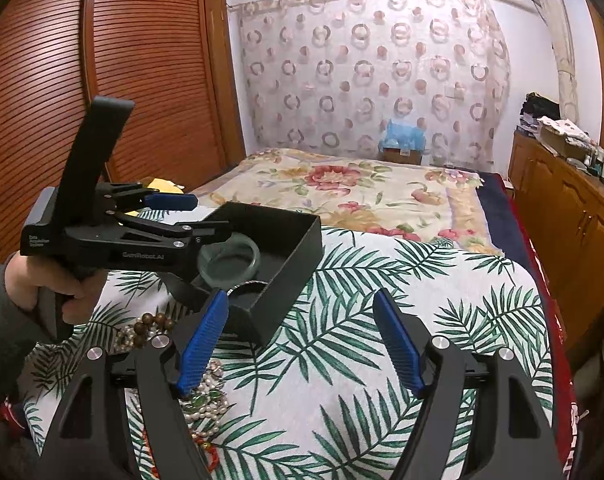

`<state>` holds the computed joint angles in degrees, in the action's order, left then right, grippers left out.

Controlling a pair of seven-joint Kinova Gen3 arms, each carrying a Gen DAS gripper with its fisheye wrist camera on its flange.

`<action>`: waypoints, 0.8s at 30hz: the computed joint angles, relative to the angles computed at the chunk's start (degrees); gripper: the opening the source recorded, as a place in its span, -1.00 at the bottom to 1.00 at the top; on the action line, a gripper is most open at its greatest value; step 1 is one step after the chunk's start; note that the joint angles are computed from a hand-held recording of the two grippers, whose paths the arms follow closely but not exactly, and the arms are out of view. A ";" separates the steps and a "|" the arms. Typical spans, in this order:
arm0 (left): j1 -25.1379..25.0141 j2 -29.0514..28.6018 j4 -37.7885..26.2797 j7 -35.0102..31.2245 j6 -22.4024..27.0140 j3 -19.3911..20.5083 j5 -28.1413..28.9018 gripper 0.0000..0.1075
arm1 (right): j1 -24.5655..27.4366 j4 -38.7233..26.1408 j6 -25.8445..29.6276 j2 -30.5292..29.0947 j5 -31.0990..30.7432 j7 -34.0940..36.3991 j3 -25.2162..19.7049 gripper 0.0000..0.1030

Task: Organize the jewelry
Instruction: 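Lower the jade bangle into the black box and open the left tool, then grasp the wooden bead bracelet with the left tool and lift it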

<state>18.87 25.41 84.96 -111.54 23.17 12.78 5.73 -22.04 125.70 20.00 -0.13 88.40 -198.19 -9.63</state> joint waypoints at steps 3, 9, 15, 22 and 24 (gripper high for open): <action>-2.69 -1.96 2.59 -2.48 -0.99 2.55 2.12 0.29 | -0.92 0.27 1.42 -0.49 -1.07 0.80 -0.88 0.50; -8.68 -5.85 8.25 -9.80 -2.41 7.36 8.84 0.29 | -3.15 1.12 3.45 -1.27 -5.18 2.91 -2.59 0.50; -14.52 -8.85 13.62 -18.84 -2.79 10.71 18.01 0.29 | -4.66 1.32 3.79 -0.35 -11.14 6.45 -3.21 0.49; -15.41 -10.02 17.56 -25.34 -2.11 9.00 24.40 0.29 | -5.81 2.22 3.18 -0.02 -15.94 9.94 -3.28 0.28; -14.90 -9.73 18.19 -25.70 -1.78 8.03 25.08 0.29 | -6.29 2.25 3.24 0.05 -17.83 11.28 -3.60 0.18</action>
<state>3.97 15.69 103.15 -137.24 21.38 20.81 30.80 -28.33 127.95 23.24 -0.08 70.57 -186.91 -13.23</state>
